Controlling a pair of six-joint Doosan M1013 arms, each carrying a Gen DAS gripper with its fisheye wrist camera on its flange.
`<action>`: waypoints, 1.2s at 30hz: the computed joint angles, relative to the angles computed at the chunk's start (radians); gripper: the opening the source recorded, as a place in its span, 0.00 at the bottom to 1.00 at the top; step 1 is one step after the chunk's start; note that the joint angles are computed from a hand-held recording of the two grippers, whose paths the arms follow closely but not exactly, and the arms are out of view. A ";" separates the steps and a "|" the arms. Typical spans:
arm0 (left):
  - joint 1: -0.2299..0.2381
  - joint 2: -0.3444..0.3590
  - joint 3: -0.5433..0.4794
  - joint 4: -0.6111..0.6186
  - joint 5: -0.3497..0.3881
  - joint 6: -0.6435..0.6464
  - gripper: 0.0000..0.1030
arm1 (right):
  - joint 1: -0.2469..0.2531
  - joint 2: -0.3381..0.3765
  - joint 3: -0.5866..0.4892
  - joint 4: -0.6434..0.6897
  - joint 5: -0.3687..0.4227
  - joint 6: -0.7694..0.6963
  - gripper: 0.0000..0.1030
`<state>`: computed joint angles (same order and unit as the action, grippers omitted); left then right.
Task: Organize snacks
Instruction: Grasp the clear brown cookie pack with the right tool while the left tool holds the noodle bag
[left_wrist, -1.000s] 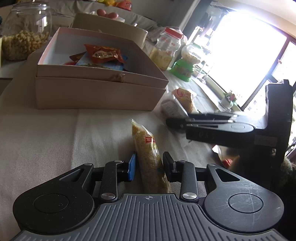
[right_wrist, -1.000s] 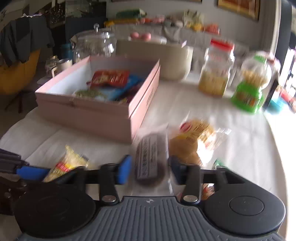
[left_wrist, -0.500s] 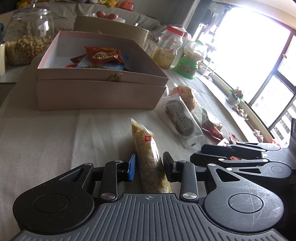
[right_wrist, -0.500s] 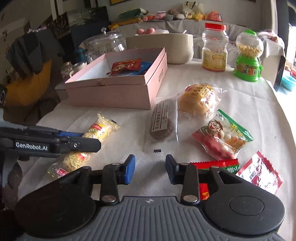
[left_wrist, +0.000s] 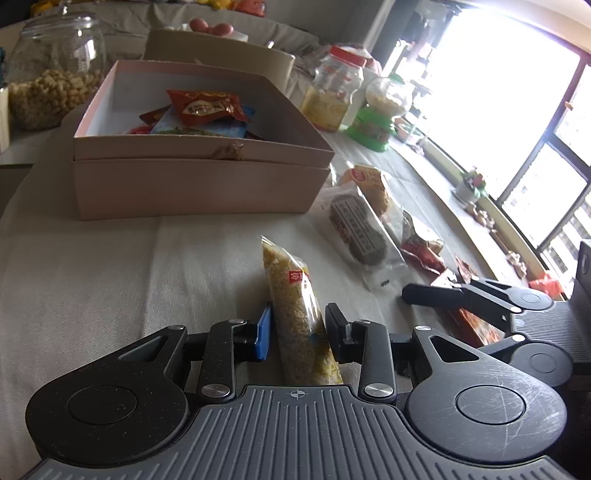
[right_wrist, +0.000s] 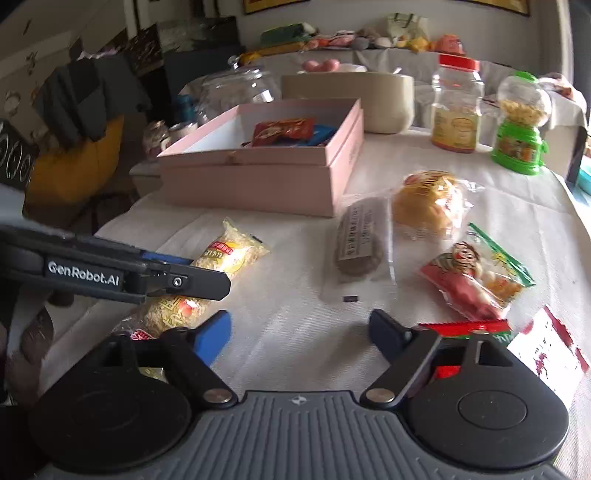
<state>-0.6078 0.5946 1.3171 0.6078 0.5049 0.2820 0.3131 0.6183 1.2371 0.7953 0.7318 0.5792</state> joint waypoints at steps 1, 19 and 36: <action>0.005 -0.003 0.001 -0.029 0.000 0.021 0.34 | 0.005 0.000 -0.003 -0.023 -0.002 0.003 0.90; -0.001 -0.044 0.073 0.114 -0.011 -0.073 0.35 | 0.046 0.006 -0.049 -0.219 -0.195 0.161 0.94; -0.013 -0.025 0.027 0.094 0.051 0.052 0.37 | 0.034 -0.008 -0.054 -0.309 0.007 0.314 0.39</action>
<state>-0.6210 0.5696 1.3441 0.7017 0.5555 0.3339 0.3467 0.6107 1.1826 0.4864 0.7388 0.8928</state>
